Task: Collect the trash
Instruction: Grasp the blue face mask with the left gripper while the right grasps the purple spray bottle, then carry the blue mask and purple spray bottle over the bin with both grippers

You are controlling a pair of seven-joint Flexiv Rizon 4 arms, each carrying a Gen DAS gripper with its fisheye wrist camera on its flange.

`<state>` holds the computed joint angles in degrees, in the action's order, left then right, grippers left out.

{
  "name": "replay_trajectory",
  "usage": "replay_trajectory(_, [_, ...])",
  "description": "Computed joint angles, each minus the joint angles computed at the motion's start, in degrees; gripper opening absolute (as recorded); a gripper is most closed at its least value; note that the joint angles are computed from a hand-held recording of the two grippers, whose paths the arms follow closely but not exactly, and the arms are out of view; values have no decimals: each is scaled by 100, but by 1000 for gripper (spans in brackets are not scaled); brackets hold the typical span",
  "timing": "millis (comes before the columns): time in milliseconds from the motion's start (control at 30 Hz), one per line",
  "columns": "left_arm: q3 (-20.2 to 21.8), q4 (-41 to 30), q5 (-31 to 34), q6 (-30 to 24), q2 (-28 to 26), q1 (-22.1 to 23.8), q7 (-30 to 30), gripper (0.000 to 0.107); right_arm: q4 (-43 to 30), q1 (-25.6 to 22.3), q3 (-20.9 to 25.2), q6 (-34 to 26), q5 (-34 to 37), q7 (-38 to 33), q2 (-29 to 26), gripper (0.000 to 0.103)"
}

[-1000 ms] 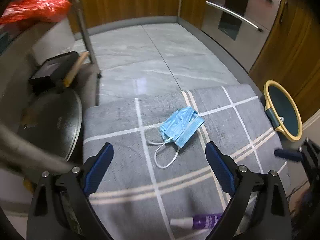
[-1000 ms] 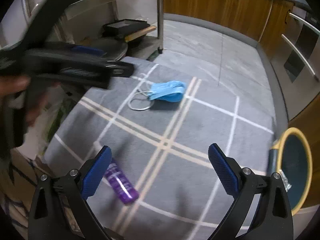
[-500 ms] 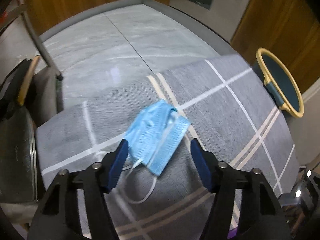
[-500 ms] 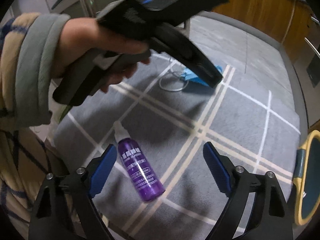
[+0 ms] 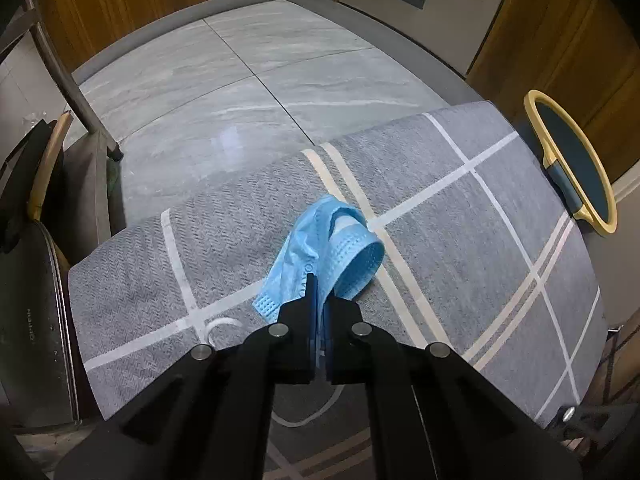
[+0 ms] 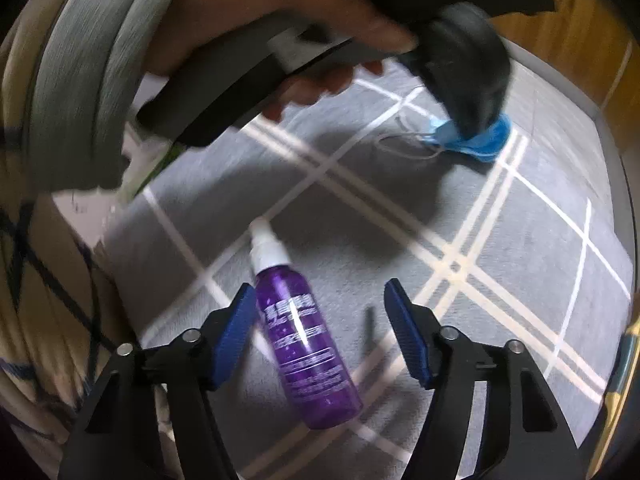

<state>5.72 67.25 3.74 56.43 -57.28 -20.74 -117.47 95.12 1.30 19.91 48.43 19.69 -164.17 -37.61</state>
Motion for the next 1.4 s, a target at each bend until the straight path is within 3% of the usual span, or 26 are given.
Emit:
replay_trajectory(133, [-16, -30, -21, -1, -27, 14, 4, 2, 320, 61, 11, 358, -133, -320, 39, 56])
replay_trajectory(200, [-21, -38, -21, -11, -27, 23, 27, 2, 483, 81, 30, 528, -216, -451, 49, 44])
replay_trajectory(267, [-14, -29, -17, -8, -15, 23, 25, 2, 594, 66, 69, 599, -290, -555, 70, 37])
replay_trajectory(467, [42, -13, 21, 16, 49, -27, -65, 2, 480, -73, 184, 485, -75, -498, 118, 35])
replay_trajectory(700, [136, 39, 124, 117, 202, -130, -315, 2, 442, -151, 144, 753, 133, -368, 204, 34])
replay_trajectory(1000, [233, -127, 386, -54, 362, -356, -632, 2, -127, -74, -82, 698, 15, 510, 23, 33])
replay_trajectory(1233, [378, 0, 619, -6, 657, -554, -1212, 2, -428, -112, -250, 763, -89, 1204, -79, 33])
replay_trajectory(1400, [464, 26, 871, 86, 873, -692, -1618, 2, -993, -86, -496, 599, -249, 2245, -290, 33])
